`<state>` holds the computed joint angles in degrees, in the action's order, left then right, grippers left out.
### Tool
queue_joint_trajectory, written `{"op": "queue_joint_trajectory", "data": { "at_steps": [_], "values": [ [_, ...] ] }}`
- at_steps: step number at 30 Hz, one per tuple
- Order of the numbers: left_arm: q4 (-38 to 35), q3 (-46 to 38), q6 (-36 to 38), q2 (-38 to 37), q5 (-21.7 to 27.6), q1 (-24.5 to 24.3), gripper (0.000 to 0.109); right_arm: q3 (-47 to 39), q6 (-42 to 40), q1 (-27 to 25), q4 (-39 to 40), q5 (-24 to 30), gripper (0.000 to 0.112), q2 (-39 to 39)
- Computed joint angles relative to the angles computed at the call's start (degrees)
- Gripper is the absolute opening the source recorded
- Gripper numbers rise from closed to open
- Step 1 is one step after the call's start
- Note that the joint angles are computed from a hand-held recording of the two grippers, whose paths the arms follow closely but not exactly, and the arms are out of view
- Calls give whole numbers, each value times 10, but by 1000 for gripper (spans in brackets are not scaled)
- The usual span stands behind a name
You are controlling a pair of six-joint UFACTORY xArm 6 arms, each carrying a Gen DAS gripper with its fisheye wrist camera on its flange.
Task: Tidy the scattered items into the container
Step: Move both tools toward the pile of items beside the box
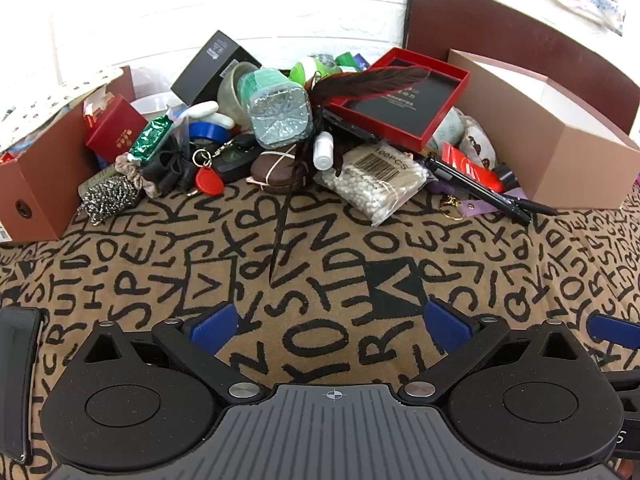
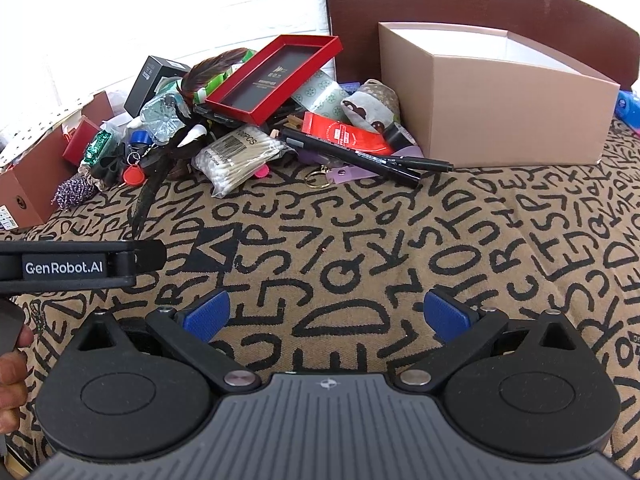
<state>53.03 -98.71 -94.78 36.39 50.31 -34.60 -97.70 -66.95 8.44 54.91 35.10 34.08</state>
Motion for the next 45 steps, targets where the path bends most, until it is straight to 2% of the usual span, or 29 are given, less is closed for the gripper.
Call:
{"op": "queue_joint_trajectory", "data": {
  "at_steps": [22, 31, 45],
  "values": [
    [-1, -5, 6, 4, -17, 2, 103, -6, 10, 0, -8, -2, 103, 4],
    [-25, -43, 54, 15, -27, 12, 103, -34, 7, 2, -8, -13, 103, 11],
    [-87, -101, 142, 27, -18, 38, 103, -143, 42, 14, -59, 5, 103, 57]
  ]
}}
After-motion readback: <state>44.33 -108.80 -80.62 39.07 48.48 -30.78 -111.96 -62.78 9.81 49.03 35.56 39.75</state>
